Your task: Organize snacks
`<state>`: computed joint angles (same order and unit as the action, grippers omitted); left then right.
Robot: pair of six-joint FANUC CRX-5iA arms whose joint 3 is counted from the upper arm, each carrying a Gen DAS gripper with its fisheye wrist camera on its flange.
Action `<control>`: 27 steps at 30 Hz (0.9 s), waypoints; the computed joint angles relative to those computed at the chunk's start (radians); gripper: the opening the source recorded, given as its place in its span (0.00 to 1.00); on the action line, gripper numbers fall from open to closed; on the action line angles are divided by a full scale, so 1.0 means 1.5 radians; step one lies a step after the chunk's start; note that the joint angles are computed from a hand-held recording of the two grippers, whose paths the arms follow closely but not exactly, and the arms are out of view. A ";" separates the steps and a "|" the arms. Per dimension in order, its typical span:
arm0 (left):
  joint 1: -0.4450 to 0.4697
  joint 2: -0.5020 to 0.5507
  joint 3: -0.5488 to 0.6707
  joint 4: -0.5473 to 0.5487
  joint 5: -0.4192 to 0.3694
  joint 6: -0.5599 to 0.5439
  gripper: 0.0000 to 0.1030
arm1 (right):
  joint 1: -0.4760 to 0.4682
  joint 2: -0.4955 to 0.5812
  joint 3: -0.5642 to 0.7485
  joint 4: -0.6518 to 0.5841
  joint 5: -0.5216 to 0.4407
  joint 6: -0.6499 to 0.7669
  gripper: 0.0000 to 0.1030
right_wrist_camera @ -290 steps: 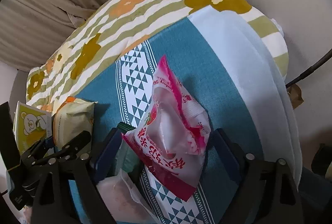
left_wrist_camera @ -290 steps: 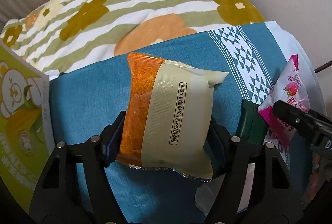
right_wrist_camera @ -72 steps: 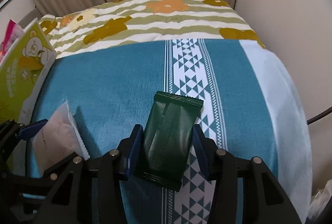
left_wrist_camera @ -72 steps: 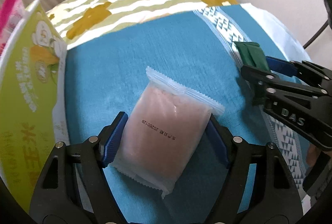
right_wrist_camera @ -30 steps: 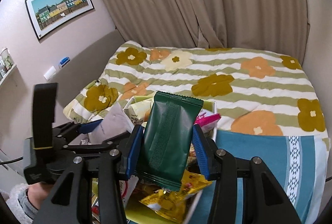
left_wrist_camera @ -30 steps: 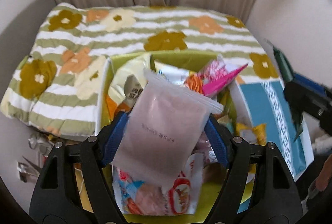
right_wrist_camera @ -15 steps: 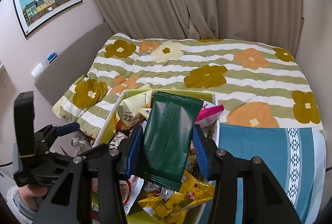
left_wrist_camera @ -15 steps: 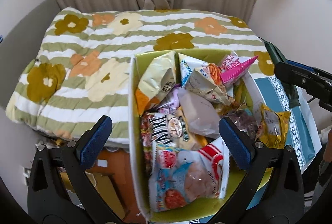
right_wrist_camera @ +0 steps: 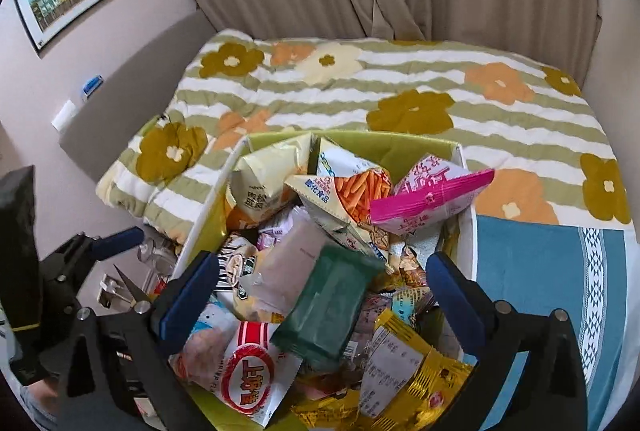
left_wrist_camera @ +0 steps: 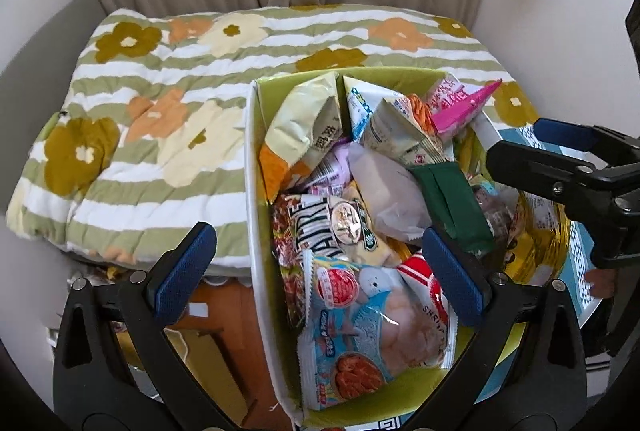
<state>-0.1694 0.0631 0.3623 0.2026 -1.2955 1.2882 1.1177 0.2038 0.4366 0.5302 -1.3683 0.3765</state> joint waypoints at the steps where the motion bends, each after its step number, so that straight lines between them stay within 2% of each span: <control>1: -0.003 -0.004 -0.003 -0.004 0.002 0.004 0.99 | 0.004 -0.002 -0.002 0.005 -0.008 -0.002 1.00; 9: -0.042 -0.072 -0.028 -0.058 0.008 0.068 0.99 | 0.046 -0.046 -0.049 0.045 -0.002 -0.030 1.00; 13: -0.075 -0.124 -0.045 -0.077 0.013 0.105 0.99 | 0.095 -0.085 -0.093 0.104 -0.011 -0.065 1.00; 16: -0.118 -0.156 -0.042 -0.107 0.012 0.141 0.99 | 0.145 -0.121 -0.127 0.153 -0.041 -0.107 1.00; 20: -0.195 -0.201 -0.035 -0.169 0.013 0.211 0.99 | 0.229 -0.153 -0.153 0.229 -0.128 -0.160 1.00; 23: -0.267 -0.223 -0.017 -0.248 0.003 0.290 0.99 | 0.297 -0.162 -0.159 0.276 -0.215 -0.197 1.00; 27: -0.335 -0.247 -0.004 -0.312 -0.006 0.352 0.99 | 0.369 -0.156 -0.148 0.323 -0.350 -0.235 1.00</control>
<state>-0.6717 -0.3073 0.3559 -0.2661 -1.3038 1.8166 1.6710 -0.0297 0.2145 1.0140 -1.8938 0.0247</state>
